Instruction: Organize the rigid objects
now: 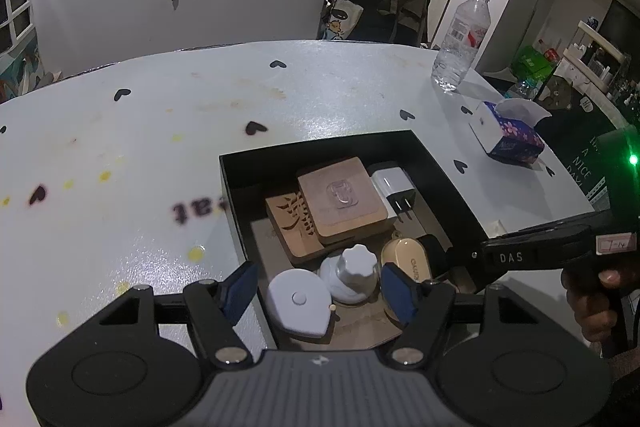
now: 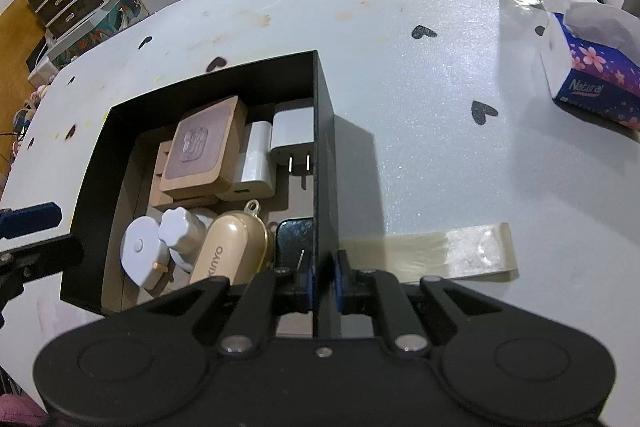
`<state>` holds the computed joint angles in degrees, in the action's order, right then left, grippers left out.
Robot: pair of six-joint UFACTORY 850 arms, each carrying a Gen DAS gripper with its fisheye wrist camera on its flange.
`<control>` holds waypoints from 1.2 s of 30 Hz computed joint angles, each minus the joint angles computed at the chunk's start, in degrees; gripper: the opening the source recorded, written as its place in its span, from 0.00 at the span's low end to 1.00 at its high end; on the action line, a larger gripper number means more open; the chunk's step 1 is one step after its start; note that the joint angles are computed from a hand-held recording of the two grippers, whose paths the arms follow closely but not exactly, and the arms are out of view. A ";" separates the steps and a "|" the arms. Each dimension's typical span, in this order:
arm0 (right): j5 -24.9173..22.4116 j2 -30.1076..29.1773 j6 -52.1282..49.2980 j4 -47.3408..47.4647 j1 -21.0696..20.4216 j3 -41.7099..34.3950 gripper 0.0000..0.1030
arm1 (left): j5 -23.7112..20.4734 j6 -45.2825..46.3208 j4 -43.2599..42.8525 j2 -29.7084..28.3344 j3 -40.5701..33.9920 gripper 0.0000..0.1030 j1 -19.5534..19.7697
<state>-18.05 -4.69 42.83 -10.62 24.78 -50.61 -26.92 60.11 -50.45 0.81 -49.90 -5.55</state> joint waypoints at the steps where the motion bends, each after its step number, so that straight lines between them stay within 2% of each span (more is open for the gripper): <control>1: 0.01 0.00 0.10 -0.08 0.03 0.01 0.10 | -0.11 0.09 0.02 0.06 -0.01 0.67 0.05; 7: 0.01 0.00 0.04 -0.03 0.01 0.01 0.10 | -0.37 0.24 -0.60 0.84 -1.09 0.67 0.28; 13: -0.20 0.21 1.67 -1.81 0.29 0.01 0.09 | 1.26 -1.34 -2.44 2.07 -2.63 0.70 0.99; 21: -0.45 6.11 22.97 -24.95 2.94 0.65 0.09 | 3.55 -2.86 -3.40 4.08 -2.75 0.70 1.01; 26: -1.87 10.54 40.56 -44.23 6.10 1.46 0.11 | 4.71 -1.75 -5.41 6.13 -1.45 0.71 0.82; 30: -5.39 12.72 50.77 -55.33 9.17 2.29 0.12 | 5.73 -1.12 -6.83 7.74 0.13 0.71 0.67; 32: -8.14 13.45 56.08 -60.15 10.94 3.06 0.18 | 6.44 0.18 -8.32 8.47 1.09 0.72 0.64; 36: -12.66 14.86 62.47 -64.07 13.37 4.64 0.27 | 8.39 0.78 -9.40 9.54 2.75 0.81 0.36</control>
